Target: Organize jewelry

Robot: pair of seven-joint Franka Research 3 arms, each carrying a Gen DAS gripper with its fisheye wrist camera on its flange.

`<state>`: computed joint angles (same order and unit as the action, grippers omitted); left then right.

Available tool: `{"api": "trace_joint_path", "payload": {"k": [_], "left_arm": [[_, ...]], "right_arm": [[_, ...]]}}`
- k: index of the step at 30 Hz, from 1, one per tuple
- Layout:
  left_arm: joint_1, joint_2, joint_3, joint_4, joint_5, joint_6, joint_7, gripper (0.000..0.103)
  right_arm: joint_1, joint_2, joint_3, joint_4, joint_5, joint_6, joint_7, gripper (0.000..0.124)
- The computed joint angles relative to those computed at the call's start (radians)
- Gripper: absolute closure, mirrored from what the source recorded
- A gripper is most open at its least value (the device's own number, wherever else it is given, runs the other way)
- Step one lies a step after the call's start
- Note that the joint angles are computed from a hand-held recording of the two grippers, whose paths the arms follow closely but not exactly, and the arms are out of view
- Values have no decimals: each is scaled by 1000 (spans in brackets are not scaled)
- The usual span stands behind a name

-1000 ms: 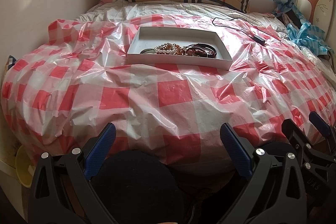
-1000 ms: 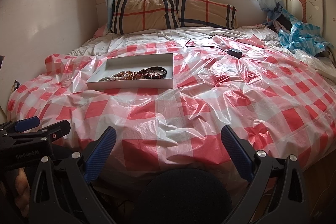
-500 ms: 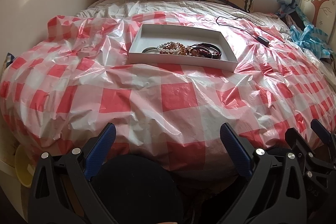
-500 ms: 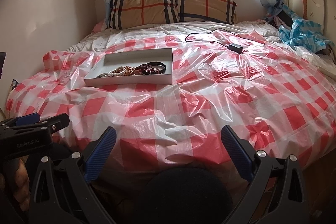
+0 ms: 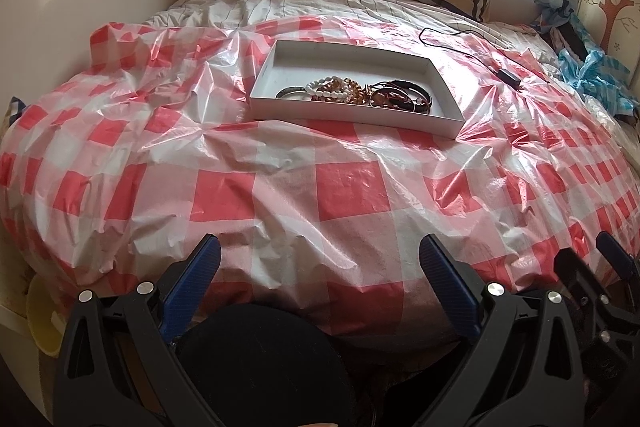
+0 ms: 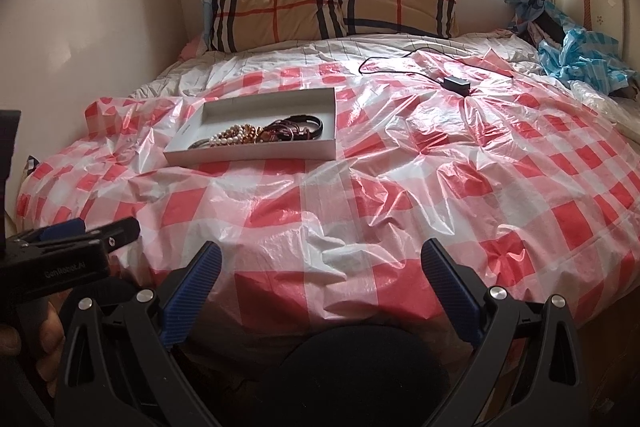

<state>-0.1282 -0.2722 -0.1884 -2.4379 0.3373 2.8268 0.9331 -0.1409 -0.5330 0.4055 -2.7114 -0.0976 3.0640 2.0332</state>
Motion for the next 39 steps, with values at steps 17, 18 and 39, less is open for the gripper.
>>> {"api": "trace_joint_path", "payload": {"k": [17, 18, 39], "left_arm": [[-6, -108, 2, -27, -17, -2, 20, 8], [-6, -115, 0, -29, -14, -4, 19, 8], [1, -160, 0, -47, -6, -9, 8, 8]], "right_arm": [[-89, -137, 105, 15, 11, 63, -109, 28], [-82, -143, 105, 11, 14, 58, -111, 28], [18, -141, 45, -12, 40, 2, -87, 28]]}}
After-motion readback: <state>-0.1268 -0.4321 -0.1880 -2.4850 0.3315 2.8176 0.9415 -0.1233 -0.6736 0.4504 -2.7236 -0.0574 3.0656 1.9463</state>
